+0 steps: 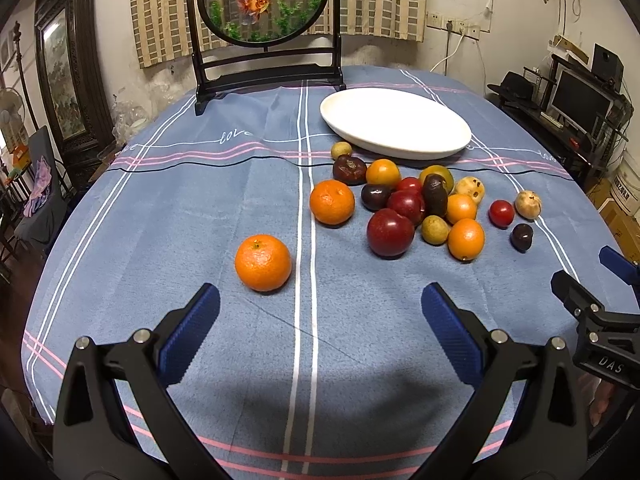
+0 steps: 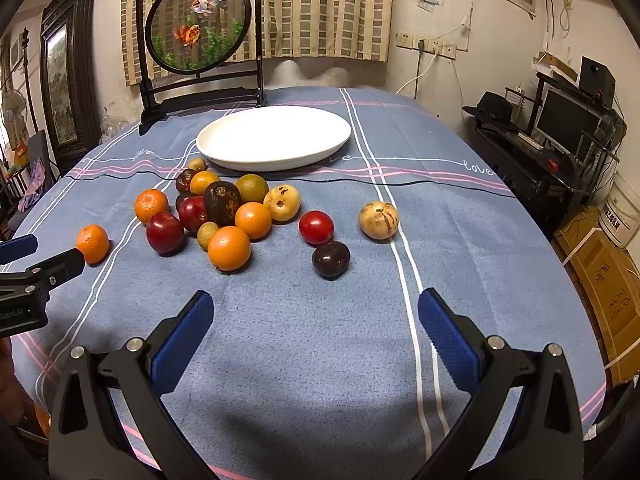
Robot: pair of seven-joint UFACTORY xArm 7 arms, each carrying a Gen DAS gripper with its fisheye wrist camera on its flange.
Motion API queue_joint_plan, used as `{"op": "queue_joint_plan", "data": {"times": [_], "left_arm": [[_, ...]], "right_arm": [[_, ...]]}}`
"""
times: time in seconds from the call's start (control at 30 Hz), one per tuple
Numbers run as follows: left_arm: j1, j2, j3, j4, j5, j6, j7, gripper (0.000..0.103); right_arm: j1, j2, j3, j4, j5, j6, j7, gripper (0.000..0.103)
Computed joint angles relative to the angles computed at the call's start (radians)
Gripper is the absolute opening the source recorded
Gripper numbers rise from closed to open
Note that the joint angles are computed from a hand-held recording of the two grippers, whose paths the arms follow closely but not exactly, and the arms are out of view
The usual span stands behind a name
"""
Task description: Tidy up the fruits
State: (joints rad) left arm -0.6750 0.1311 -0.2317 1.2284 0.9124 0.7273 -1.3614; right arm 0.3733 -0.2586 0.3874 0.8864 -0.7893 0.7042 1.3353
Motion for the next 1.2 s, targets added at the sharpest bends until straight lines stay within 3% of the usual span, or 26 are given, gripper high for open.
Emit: {"op": "queue_joint_plan", "data": {"times": [1.2], "left_arm": [[-0.012,-0.002,-0.007,-0.004,-0.006,-0.008,0.011,0.101]], "right_arm": [[0.006,0.000,0.008,-0.006,0.004,-0.019,0.009,0.102]]}}
